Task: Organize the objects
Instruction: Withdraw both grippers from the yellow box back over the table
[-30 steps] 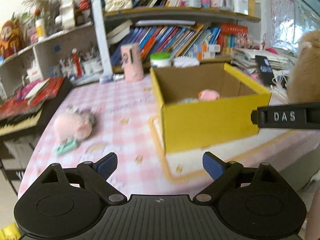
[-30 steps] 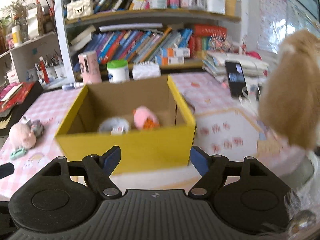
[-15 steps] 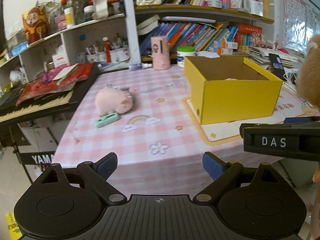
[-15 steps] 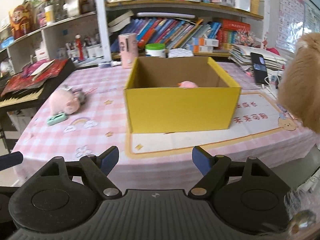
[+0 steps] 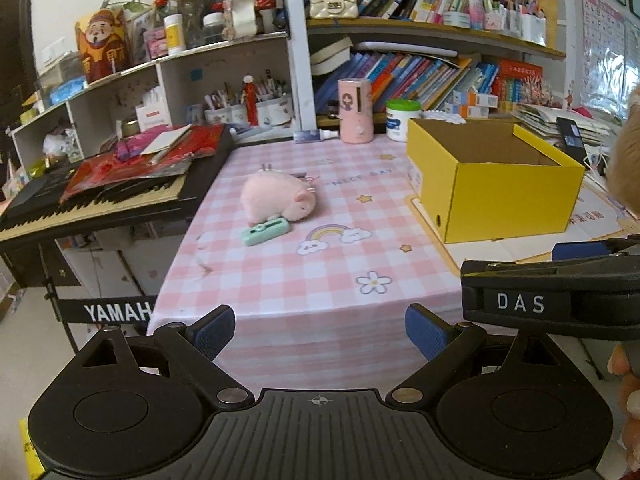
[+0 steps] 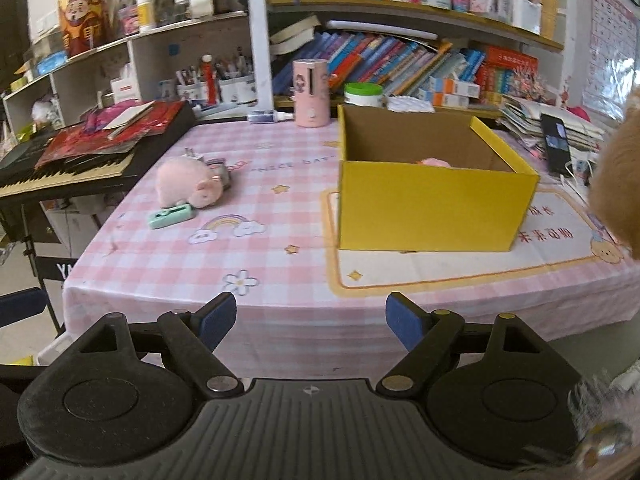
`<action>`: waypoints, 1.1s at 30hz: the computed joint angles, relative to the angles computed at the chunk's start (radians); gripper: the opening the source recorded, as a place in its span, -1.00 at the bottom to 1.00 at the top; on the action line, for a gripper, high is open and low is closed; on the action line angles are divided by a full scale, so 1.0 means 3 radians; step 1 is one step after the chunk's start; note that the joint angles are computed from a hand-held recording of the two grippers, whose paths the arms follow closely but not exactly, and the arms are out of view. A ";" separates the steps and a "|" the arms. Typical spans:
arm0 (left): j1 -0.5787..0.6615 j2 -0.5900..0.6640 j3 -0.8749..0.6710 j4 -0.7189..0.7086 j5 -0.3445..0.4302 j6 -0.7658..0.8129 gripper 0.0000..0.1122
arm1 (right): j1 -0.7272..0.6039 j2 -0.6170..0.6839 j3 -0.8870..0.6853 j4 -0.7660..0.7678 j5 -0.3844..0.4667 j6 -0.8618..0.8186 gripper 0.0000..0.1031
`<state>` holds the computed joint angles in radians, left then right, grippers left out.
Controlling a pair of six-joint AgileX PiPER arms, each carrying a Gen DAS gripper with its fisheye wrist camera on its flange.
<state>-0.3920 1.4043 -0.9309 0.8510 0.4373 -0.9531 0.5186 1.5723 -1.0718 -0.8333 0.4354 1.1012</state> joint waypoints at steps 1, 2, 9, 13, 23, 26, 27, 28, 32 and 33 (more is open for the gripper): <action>0.0025 -0.0004 0.0007 -0.0014 -0.0013 0.0016 0.68 | 0.0032 0.0012 -0.0015 -0.0018 0.0011 0.0010 0.57; 0.0048 -0.0015 0.0016 -0.0033 -0.0025 0.0035 0.68 | 0.0053 0.0019 -0.0026 -0.0034 0.0014 0.0019 0.57; 0.0158 -0.0088 0.0091 -0.0095 -0.0112 0.0124 0.68 | 0.0161 0.0048 -0.0072 -0.0171 0.0065 0.0165 0.58; 0.0219 -0.0133 0.0137 -0.0105 -0.0166 0.0163 0.68 | 0.0207 0.0059 -0.0085 -0.0225 0.0087 0.0235 0.58; 0.0426 -0.0166 0.0179 -0.0504 -0.0347 0.0628 0.68 | 0.0369 0.0120 -0.0180 -0.0372 0.0200 0.0389 0.58; 0.0473 -0.0134 0.0155 -0.0599 -0.0377 0.0718 0.68 | 0.0387 0.0142 -0.0210 -0.0366 0.0221 0.0383 0.58; 0.0490 -0.0119 0.0143 -0.0634 -0.0389 0.0743 0.68 | 0.0392 0.0152 -0.0223 -0.0358 0.0229 0.0372 0.58; 0.0503 -0.0104 0.0132 -0.0675 -0.0398 0.0777 0.68 | 0.0397 0.0166 -0.0241 -0.0350 0.0238 0.0359 0.58; 0.0543 -0.0030 0.0081 -0.0822 -0.0410 0.0919 0.68 | 0.0381 0.0233 -0.0326 -0.0272 0.0243 0.0258 0.58; 0.0554 -0.0006 0.0063 -0.0852 -0.0419 0.0945 0.68 | 0.0369 0.0255 -0.0356 -0.0230 0.0241 0.0205 0.59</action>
